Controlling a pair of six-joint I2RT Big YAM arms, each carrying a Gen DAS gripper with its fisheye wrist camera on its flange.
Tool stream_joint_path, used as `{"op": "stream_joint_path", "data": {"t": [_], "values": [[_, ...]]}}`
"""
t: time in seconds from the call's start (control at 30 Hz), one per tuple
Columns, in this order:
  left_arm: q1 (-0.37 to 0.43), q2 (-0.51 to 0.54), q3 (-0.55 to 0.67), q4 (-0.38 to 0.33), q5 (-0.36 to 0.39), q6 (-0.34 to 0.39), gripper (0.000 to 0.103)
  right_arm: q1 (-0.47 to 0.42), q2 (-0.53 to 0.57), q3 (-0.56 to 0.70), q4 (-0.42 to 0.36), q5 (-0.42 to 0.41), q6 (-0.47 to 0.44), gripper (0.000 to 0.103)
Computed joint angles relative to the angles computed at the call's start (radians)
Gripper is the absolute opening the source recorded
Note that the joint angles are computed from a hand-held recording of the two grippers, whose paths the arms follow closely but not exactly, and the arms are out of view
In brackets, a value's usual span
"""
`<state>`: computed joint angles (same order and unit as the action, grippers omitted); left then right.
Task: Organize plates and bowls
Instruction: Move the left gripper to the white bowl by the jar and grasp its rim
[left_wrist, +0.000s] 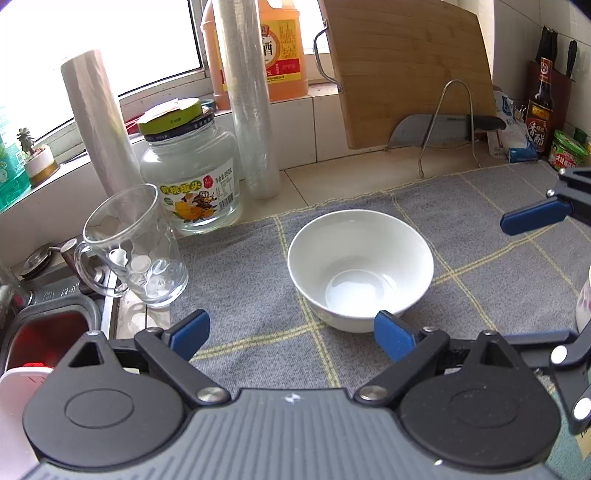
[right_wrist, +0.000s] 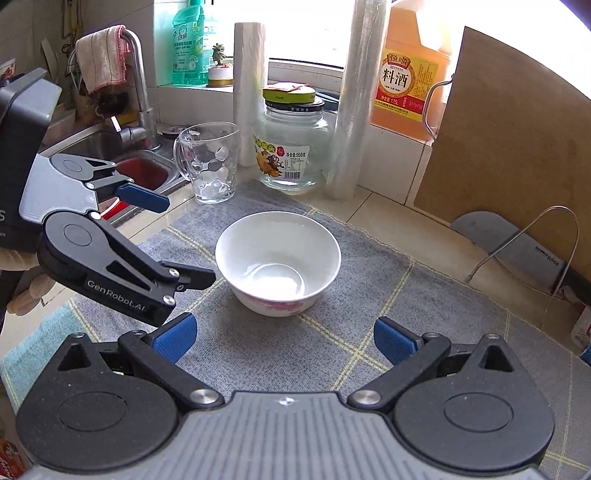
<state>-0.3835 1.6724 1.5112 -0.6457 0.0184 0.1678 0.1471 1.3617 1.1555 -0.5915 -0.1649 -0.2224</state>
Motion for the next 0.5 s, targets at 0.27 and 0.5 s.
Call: {"op": "stream_joint_path", "data": {"t": [0.27,0.5], "values": [[0.015,0.119,0.176,-0.101,0.128,0.039,0.093,0.074,0.044,-0.011,0.081,0.166,0.007,0.103],[0.018,0.200,0.282,-0.176,0.183,0.068,0.082,0.085,0.104,0.013,0.110,0.168,0.040,0.103]]}}
